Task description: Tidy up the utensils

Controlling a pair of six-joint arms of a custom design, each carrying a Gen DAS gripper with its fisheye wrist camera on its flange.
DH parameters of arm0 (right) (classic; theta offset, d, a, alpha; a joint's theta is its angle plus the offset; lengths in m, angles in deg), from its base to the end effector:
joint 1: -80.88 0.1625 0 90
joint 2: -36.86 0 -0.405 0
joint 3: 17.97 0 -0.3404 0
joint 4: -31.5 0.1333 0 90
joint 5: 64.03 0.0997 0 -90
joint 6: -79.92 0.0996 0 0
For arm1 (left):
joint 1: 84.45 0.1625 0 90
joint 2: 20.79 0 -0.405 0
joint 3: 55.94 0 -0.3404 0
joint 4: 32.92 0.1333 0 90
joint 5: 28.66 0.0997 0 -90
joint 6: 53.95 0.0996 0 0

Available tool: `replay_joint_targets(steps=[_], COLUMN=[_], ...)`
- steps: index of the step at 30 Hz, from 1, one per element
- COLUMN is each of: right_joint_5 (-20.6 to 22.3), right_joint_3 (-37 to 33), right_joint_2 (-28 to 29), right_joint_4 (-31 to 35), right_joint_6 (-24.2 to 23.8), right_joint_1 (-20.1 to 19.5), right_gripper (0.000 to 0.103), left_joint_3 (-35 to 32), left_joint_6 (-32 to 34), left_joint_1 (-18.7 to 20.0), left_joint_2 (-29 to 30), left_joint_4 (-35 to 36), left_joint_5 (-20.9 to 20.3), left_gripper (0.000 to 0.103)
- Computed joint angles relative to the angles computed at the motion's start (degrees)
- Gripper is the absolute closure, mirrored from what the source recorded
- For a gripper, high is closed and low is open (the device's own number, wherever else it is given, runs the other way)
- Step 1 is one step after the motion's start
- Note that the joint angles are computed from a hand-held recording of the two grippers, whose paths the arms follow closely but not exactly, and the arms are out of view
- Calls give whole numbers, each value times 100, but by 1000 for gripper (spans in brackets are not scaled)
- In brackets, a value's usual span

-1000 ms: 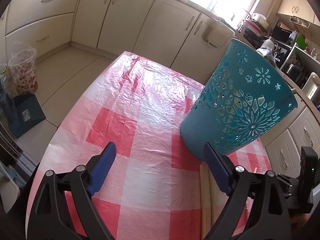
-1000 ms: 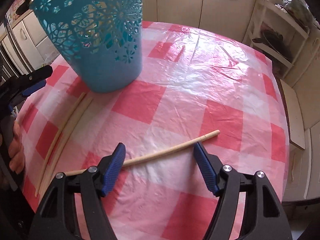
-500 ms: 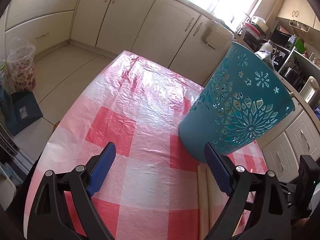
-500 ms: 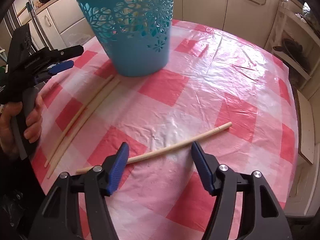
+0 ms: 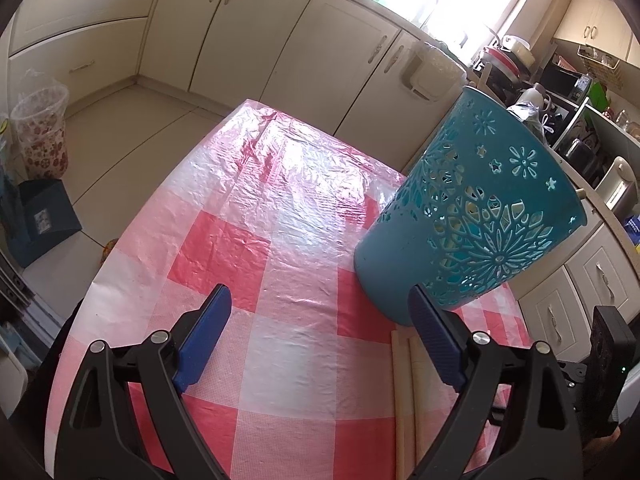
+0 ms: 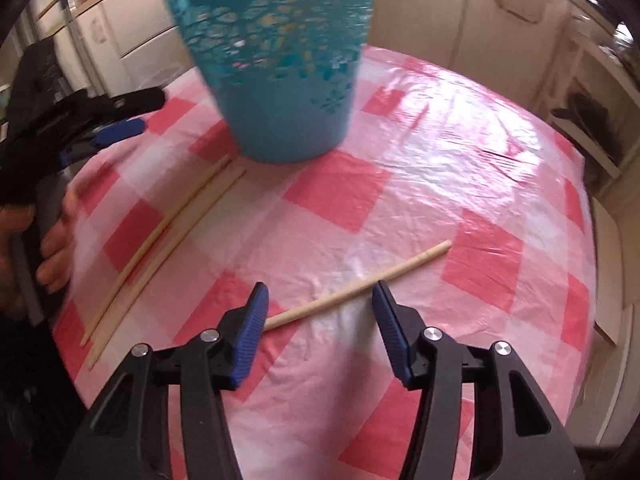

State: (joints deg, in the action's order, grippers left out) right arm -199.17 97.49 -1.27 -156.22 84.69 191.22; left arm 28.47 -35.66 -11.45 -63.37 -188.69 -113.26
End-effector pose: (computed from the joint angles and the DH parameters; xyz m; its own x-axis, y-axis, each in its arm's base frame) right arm 0.2365 -0.4575 0.0493 -0.7717 0.0595 0.6331 -0.2625 0.8770 -0.4025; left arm -0.0633 -0.6951 0.1593 -0.8307 0.5160 -0.2090 0.5560 0.7500 -0.3583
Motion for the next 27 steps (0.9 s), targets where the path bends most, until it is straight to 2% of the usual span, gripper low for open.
replay_joint_targets(steps=[1, 3, 5, 6, 8, 12, 13, 14, 15, 17, 21, 27], right_joint_5=[261, 334, -80, -125, -167, -821, -918, -951, -935, -575, -400, -964], right_joint_3=[98, 206, 205, 231, 213, -155, -272, -362, -436, -353, -310, -524], right_joint_2=[-143, -333, -444, -482, -448, -50, 43, 124, 171, -27, -252, -91], right_joint_4=[133, 427, 701, 673, 518, 437, 474, 471, 516, 625, 1073, 1748], right_joint_6=[-176, -70, 588, 870, 1329, 1719, 1693, 1495, 1290, 866, 872, 1202], right_joint_1=[-43, -44, -57, -88, -118, -9, 15, 41, 61, -32, -100, 136], right_gripper=[57, 63, 63, 63, 55, 51, 57, 69, 76, 91, 93, 93], left_joint_3=[-1, 3, 4, 5, 3, -12, -30, -42, -50, -57, -43, -39], left_joint_6=[-3, -1, -3, -11, -13, -36, -45, -62, -74, -92, -85, -52], left_joint_1=[1, 0, 1, -2, -2, 0, 7, 13, 18, 29, 35, 22], left_joint_2=[2, 3, 4, 5, 4, 2, 9, 11, 14, 15, 14, 18], left_joint_4=[-2, -11, -12, -13, 1, 44, 62, 78, 85, 81, 42, 56], left_joint_5=[-5, -14, -16, -13, -7, -14, -23, -37, -52, -90, -122, -84], left_gripper=[17, 17, 17, 17, 17, 17, 17, 17, 17, 17, 16, 16])
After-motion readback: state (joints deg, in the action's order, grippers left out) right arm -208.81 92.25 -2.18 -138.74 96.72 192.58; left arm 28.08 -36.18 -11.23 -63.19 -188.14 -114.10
